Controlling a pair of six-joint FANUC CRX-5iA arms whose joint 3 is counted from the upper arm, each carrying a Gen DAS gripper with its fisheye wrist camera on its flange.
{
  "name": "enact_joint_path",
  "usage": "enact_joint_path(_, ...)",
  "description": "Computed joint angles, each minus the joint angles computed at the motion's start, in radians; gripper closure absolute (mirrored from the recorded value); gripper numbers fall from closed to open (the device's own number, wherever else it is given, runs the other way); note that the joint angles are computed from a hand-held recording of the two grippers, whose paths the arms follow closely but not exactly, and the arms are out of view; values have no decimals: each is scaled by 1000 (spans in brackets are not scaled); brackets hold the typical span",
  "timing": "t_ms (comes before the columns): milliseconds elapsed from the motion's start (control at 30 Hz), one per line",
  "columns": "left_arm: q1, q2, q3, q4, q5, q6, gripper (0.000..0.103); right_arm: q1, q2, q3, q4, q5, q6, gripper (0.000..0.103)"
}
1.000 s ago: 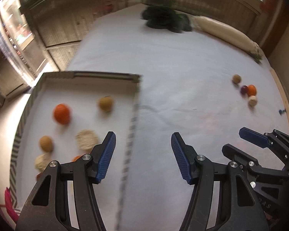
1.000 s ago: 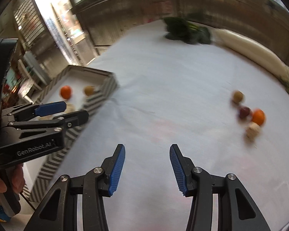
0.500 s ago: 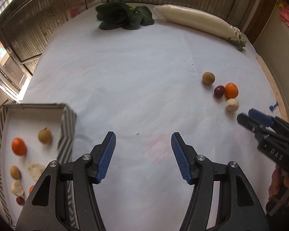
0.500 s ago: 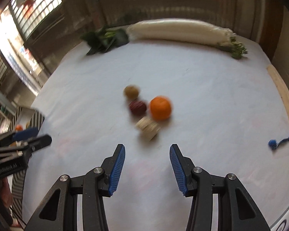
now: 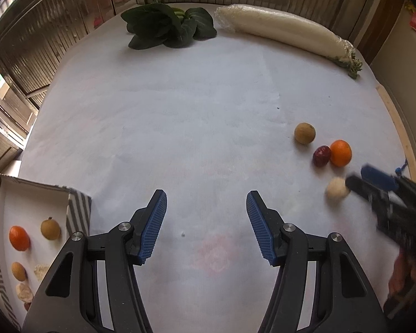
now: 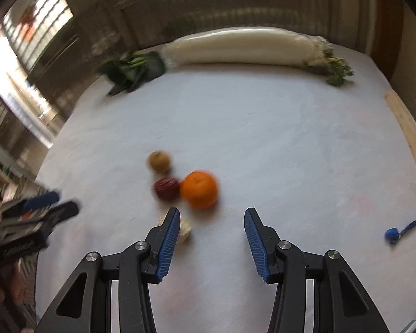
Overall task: Organize fruits
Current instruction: 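Move both tools back over the remaining foods on the table, then grasp the second bun slice with the right tool while the left tool grasps the tan fruit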
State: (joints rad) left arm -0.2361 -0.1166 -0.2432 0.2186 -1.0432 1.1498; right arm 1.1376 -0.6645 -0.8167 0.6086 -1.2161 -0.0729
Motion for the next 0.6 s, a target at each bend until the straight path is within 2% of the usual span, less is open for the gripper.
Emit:
enact_joint_path(100, -8, 19, 14, 0, 2, 1, 43, 42, 16, 5, 5, -20, -2, 57)
enact_joint_path(233, -13, 33, 24, 10, 10, -8, 43, 67, -26, -21, 23, 18, -36, 57)
enact_joint_path(433, -36, 62, 47, 29, 18, -31, 43, 17, 44, -6, -8, 88, 50, 57)
enact_joint_path(467, -44, 68, 53, 34, 21, -39, 43, 4, 59, -3, -6, 98, 61, 60)
enact_joint_path(500, -50, 73, 57, 40, 24, -46, 43, 3, 72, 0, -4, 93, 69, 71)
enact_joint_path(600, -67, 99, 72, 72, 26, -77, 43, -1, 77, 1, 4, 83, 77, 75)
